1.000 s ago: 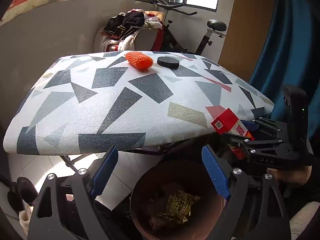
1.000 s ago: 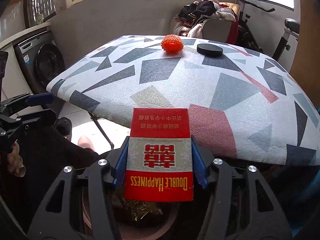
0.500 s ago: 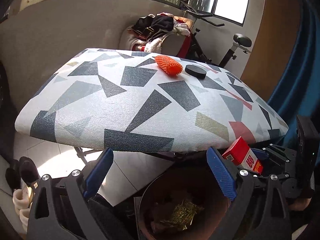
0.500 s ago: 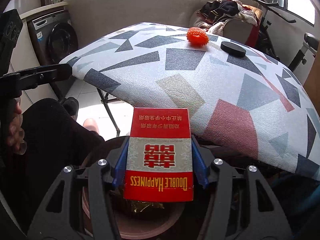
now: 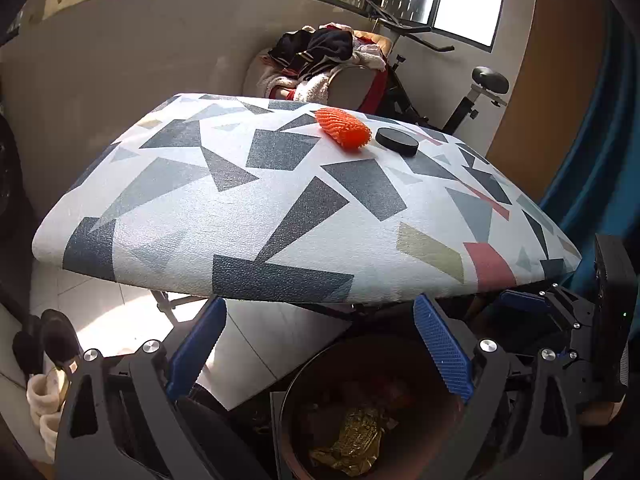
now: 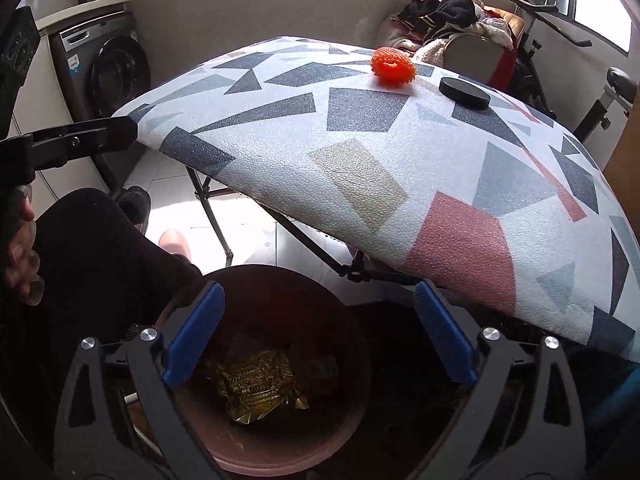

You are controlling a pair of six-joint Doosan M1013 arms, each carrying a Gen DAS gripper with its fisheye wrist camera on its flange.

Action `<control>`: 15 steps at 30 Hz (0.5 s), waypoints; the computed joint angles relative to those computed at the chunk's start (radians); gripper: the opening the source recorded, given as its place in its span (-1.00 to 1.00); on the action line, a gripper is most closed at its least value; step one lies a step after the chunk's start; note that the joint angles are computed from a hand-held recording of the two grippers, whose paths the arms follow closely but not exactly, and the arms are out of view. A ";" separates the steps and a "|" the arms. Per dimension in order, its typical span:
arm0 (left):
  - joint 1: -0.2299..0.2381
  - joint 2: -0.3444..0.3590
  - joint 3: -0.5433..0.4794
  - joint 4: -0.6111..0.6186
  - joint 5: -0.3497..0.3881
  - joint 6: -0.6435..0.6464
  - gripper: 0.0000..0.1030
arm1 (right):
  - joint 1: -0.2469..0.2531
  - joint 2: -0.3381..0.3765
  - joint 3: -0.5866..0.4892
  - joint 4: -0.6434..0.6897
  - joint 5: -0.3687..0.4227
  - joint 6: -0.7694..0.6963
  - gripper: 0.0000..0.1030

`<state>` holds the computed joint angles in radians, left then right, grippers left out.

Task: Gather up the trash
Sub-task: 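Lower the gold foil and red box into the bin and open both grippers, then grasp the orange foam net sleeve with the left gripper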

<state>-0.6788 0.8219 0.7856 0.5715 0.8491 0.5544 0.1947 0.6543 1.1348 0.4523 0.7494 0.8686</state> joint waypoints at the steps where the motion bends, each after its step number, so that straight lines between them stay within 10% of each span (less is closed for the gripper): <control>1: 0.000 0.000 0.001 0.001 0.000 -0.001 0.79 | 0.000 0.001 -0.001 -0.004 -0.001 0.008 0.87; 15: 0.012 0.011 -0.028 0.003 0.002 -0.016 0.79 | -0.025 0.023 -0.053 -0.034 -0.006 0.189 0.89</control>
